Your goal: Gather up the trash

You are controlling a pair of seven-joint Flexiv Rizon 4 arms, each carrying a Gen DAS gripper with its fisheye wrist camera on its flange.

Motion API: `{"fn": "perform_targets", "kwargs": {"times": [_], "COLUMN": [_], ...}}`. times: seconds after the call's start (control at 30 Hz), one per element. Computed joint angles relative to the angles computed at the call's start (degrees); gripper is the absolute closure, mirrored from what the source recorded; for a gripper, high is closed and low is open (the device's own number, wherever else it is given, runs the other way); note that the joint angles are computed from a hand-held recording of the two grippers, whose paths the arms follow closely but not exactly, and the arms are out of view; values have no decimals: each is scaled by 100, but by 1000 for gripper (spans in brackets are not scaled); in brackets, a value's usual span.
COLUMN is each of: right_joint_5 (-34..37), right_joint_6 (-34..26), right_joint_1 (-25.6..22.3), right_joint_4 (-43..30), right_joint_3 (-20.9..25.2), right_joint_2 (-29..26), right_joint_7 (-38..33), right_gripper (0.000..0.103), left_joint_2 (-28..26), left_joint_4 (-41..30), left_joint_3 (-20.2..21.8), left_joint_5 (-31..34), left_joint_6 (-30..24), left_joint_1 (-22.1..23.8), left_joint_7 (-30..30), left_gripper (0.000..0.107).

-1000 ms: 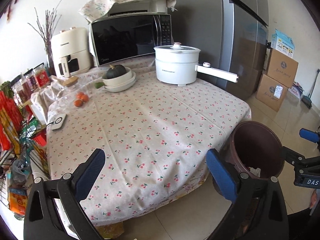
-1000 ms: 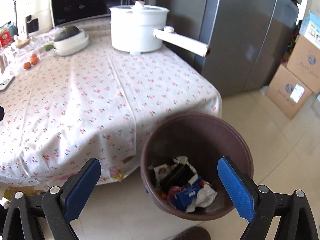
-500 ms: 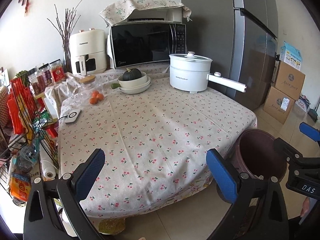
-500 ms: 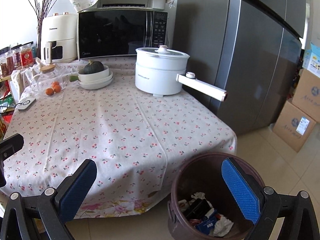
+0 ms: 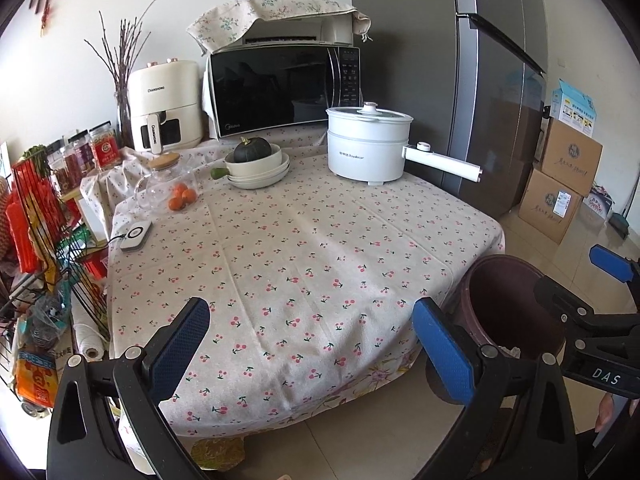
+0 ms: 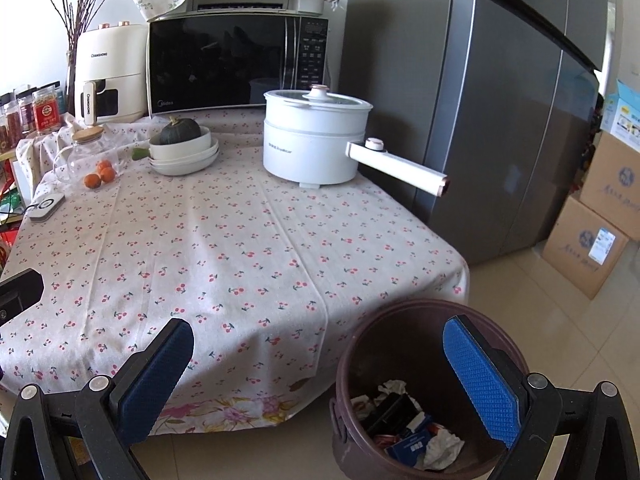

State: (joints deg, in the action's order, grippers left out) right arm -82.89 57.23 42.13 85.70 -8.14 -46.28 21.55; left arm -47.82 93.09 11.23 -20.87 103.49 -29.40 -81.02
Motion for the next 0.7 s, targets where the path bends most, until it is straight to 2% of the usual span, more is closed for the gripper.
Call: {"fn": "perform_targets", "kwargs": {"times": [0.7], "right_joint_5": [-64], "right_joint_6": [21], "right_joint_1": [-88], "right_joint_4": [154], "right_joint_3": [53], "right_joint_2": [105], "right_joint_7": [276], "right_gripper": [1], "left_joint_2": [-26], "left_joint_4": [-80], "left_joint_3": [-108], "left_joint_5": [117], "left_joint_6": [-38], "left_joint_1": [26], "left_joint_7": [46], "left_gripper": [4]}}
